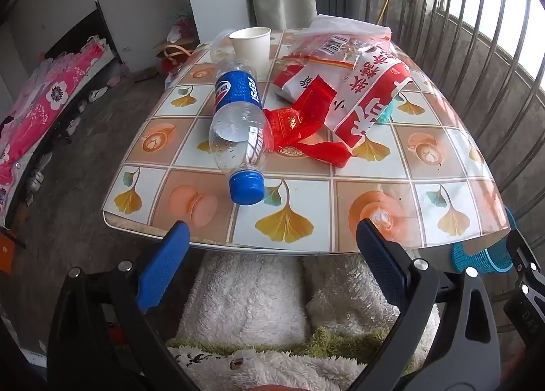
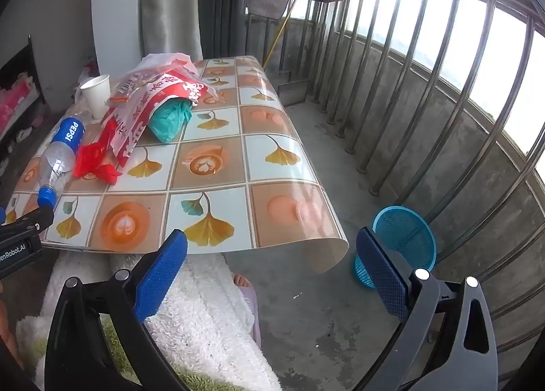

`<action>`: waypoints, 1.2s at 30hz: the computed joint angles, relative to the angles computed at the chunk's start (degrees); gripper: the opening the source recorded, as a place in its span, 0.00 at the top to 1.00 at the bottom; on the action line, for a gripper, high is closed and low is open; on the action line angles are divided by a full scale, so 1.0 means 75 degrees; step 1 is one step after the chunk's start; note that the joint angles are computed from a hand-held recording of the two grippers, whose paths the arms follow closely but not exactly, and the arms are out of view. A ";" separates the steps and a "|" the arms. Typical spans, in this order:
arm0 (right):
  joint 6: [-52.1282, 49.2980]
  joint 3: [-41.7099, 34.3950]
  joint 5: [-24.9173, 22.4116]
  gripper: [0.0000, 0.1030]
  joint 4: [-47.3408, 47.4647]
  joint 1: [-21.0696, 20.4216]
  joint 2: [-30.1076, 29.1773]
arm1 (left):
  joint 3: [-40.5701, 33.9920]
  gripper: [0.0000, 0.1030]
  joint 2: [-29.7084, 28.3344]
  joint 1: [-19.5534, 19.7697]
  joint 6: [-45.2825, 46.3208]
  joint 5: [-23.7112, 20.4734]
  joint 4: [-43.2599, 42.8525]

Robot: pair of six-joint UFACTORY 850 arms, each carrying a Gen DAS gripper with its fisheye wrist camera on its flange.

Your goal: Collect trash

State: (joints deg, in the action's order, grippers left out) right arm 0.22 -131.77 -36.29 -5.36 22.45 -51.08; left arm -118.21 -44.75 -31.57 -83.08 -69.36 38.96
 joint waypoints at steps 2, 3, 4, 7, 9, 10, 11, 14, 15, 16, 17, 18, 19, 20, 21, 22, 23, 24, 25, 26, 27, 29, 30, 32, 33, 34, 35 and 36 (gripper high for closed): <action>-0.0012 -0.0056 -0.0042 0.06 -0.0004 -0.0003 -0.0031 | -0.0005 0.09 -0.0002 0.0002 0.0018 0.0009 -0.0016; -0.0023 -0.0067 -0.0046 0.06 -0.0003 -0.0005 -0.0038 | -0.0011 0.09 -0.0006 0.0001 0.0030 0.0008 -0.0013; -0.0037 -0.0077 -0.0050 0.06 0.0009 -0.0007 -0.0043 | -0.0015 0.09 -0.0009 0.0002 0.0043 0.0016 -0.0012; -0.0004 -0.0032 -0.0023 0.06 -0.0024 0.0028 -0.0019 | -0.0030 0.09 -0.0019 0.0008 0.0079 0.0036 -0.0014; 0.0065 -0.0015 0.0005 0.06 -0.0079 0.0066 -0.0029 | -0.0004 0.09 -0.0005 -0.0003 -0.0011 -0.0004 0.0015; 0.0106 0.0056 0.0036 0.06 -0.0129 0.0092 0.0009 | -0.0002 0.09 -0.0006 -0.0002 -0.0014 0.0001 0.0012; 0.0147 0.0120 0.0066 0.06 -0.0168 0.0108 0.0047 | -0.0008 0.09 -0.0007 -0.0003 -0.0008 -0.0006 0.0011; 0.0135 0.0049 -0.0008 0.06 -0.0133 0.0097 0.0022 | -0.0046 0.09 -0.0026 0.0007 0.0023 -0.0011 -0.0040; 0.0073 0.0042 -0.0014 0.06 -0.0066 0.0071 0.0021 | -0.0093 0.09 -0.0024 0.0037 0.0084 -0.0029 -0.0059; -0.0029 -0.0060 -0.0079 0.06 0.0031 0.0035 -0.0031 | -0.0047 0.09 0.0000 0.0033 0.0061 -0.0013 -0.0046; 0.0015 -0.0006 -0.0043 0.06 -0.0003 0.0061 -0.0005 | -0.0048 0.09 0.0000 0.0035 0.0062 -0.0010 -0.0044; -0.0045 -0.0054 -0.0082 0.06 0.0046 0.0041 -0.0023 | -0.0050 0.09 -0.0001 0.0038 0.0064 -0.0008 -0.0043; -0.0049 -0.0055 -0.0084 0.06 0.0054 0.0045 -0.0023 | -0.0051 0.09 0.0000 0.0039 0.0064 -0.0009 -0.0040; -0.0084 -0.0056 -0.0096 0.06 0.0095 0.0023 -0.0017 | -0.0043 0.09 0.0003 0.0033 0.0048 -0.0009 -0.0040; -0.0075 -0.0051 -0.0091 0.06 0.0085 0.0030 -0.0015 | -0.0039 0.09 0.0005 0.0029 0.0036 -0.0014 -0.0037; -0.0063 -0.0049 -0.0089 0.06 0.0081 0.0024 -0.0014 | -0.0043 0.09 0.0006 0.0034 0.0043 -0.0014 -0.0038; -0.0028 -0.0023 -0.0070 0.06 0.0051 0.0041 -0.0004 | -0.0042 0.09 0.0003 0.0028 0.0030 -0.0018 -0.0030; -0.0059 -0.0110 -0.0129 0.06 0.0105 0.0032 -0.0046 | -0.0051 0.09 -0.0001 0.0030 0.0036 -0.0025 -0.0033; -0.0064 -0.0105 -0.0121 0.06 0.0103 0.0029 -0.0043 | 0.0198 0.09 0.0157 0.0058 -0.0009 0.0063 -0.0011; -0.0035 -0.0097 -0.0118 0.06 0.0087 0.0044 -0.0038 | 0.0217 0.09 0.0171 0.0064 -0.0011 0.0070 -0.0011; -0.0070 -0.0090 -0.0109 0.06 0.0109 0.0032 -0.0035 | 0.0226 0.09 0.0181 0.0068 -0.0012 0.0068 -0.0011; -0.0051 -0.0056 -0.0079 0.06 0.0094 0.0045 -0.0017 | 0.0234 0.09 0.0194 0.0071 -0.0004 0.0064 -0.0013; -0.0071 -0.0106 -0.0119 0.06 0.0113 0.0032 -0.0044 | 0.0240 0.09 0.0194 0.0066 -0.0015 0.0066 -0.0005; -0.0064 -0.0140 -0.0149 0.06 0.0117 0.0040 -0.0061 | 0.0284 0.09 0.0220 0.0078 -0.0018 0.0088 -0.0001; -0.0059 -0.0124 -0.0131 0.06 0.0106 0.0035 -0.0053 | 0.0283 0.09 0.0216 0.0074 -0.0022 0.0086 0.0006; -0.0038 -0.0131 -0.0137 0.06 0.0087 0.0046 -0.0057 | 0.0298 0.09 0.0231 0.0087 -0.0003 0.0089 0.0003; -0.0032 -0.0124 -0.0128 0.06 0.0079 0.0048 -0.0052 | 0.0299 0.09 0.0227 0.0075 -0.0034 0.0089 0.0012; -0.0055 -0.0097 -0.0108 0.06 0.0101 0.0035 -0.0040 | 0.0293 0.09 0.0221 0.0072 -0.0045 0.0090 0.0013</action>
